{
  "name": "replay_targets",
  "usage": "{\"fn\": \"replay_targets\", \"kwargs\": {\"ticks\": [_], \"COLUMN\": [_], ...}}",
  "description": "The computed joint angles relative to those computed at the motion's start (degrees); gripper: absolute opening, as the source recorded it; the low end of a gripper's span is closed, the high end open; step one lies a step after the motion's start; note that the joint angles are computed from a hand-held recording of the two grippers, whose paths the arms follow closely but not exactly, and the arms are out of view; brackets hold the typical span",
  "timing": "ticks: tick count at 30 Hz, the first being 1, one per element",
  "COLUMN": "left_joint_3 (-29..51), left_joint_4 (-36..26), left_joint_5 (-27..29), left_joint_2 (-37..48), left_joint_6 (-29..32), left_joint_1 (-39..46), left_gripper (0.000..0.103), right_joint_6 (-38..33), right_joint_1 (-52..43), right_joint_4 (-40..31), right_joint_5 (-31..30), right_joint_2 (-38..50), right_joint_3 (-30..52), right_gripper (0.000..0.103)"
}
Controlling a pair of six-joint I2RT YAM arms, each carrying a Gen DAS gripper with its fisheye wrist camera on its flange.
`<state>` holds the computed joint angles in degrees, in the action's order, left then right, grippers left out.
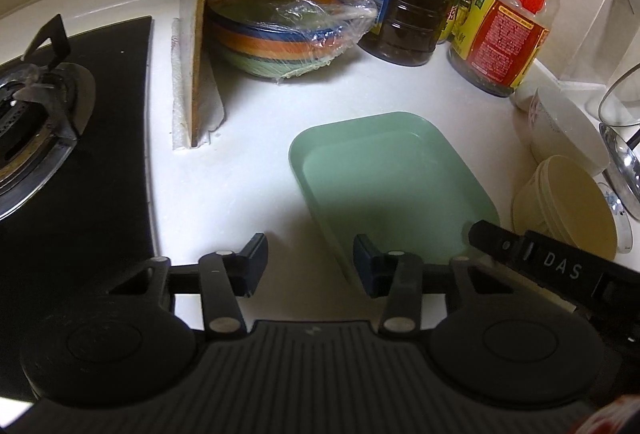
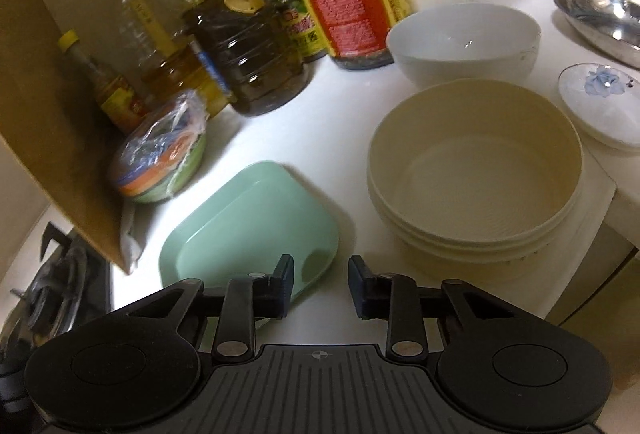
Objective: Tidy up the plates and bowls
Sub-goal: 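Close the left gripper on the green plate's rim, then lift the green plate and carry it over the steel frying pan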
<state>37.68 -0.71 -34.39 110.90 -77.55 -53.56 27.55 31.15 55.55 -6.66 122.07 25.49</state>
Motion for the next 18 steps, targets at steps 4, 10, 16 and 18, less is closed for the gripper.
{"fn": "replay_targets", "kwargs": {"ticks": [4, 10, 16, 18], "left_joint_3": [0.1, -0.2, -0.2, 0.0], "left_joint_4": [1.4, 3.3, 3.4, 2.8], "left_joint_5": [-0.4, -0.5, -1.2, -1.6], "left_joint_2": [0.9, 1.5, 1.8, 1.8], "left_joint_6": [1.9, 4.6, 5.4, 5.1], "left_joint_1": [0.8, 1.6, 1.1, 0.5], "left_gripper": [0.038, 0.015, 0.011, 0.011], "right_joint_6": [-0.1, -1.1, -2.2, -2.6], "right_joint_1": [1.2, 1.9, 2.0, 1.7], "right_joint_4": [2.0, 3.5, 4.0, 4.5], "right_joint_5": [2.4, 3.3, 3.2, 2.8], "right_joint_2": [1.6, 3.4, 3.7, 3.6], "right_joint_3": [0.6, 1.5, 1.4, 1.0], "right_gripper": [0.026, 0.011, 0.010, 0.010]}}
